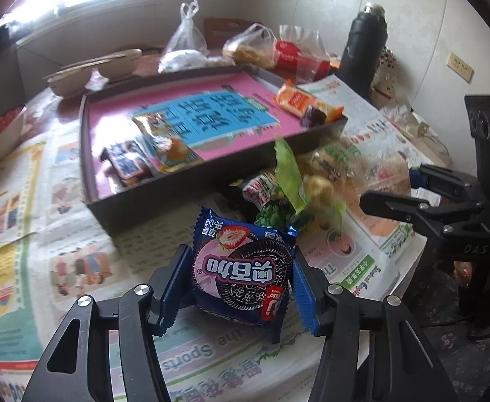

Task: Organize snacks
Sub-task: 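Lift and carry the cookie pack and bread bag toward the pink tray with both tools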

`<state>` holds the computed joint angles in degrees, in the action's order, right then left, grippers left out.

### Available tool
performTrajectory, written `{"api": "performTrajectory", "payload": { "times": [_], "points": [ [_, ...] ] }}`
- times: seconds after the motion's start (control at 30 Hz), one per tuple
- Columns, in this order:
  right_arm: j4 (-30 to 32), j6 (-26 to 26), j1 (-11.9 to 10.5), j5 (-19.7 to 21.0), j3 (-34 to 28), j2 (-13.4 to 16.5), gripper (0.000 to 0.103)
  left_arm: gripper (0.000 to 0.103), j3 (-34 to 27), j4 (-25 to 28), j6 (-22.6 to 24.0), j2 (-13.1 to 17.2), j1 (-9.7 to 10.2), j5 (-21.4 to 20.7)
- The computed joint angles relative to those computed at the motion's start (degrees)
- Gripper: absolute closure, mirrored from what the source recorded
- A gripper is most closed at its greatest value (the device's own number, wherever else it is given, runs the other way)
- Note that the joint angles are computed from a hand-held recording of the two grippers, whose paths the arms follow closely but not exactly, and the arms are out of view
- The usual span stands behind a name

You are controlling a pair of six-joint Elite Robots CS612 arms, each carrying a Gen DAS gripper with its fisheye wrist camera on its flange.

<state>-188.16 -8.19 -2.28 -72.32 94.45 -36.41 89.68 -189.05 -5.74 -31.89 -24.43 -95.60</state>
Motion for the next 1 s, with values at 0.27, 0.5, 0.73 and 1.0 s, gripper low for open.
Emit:
{"api": "performTrajectory", "payload": {
  "times": [0.27, 0.5, 0.73, 1.0],
  "points": [
    [-0.51, 1.02, -0.20, -0.05, -0.10, -0.08, 0.043, 0.045, 1.26, -2.26, -1.22, -0.94, 0.15, 1.11],
    [-1.19, 1.88, -0.32, 0.08, -0.43, -0.15, 0.043, 0.045, 1.77, -4.20, -2.02, -1.40, 0.36, 0.94],
    [-1.18, 1.79, -0.23, 0.38, -1.22, -0.07, 0.043, 0.045, 1.61, -4.39, -2.99, -1.56, 0.39, 1.27],
    [-1.17, 2.30, -0.42, 1.07, -1.59, 0.08, 0.043, 0.045, 1.51, -5.42, -3.40, -1.77, 0.21, 1.49]
  ]
}}
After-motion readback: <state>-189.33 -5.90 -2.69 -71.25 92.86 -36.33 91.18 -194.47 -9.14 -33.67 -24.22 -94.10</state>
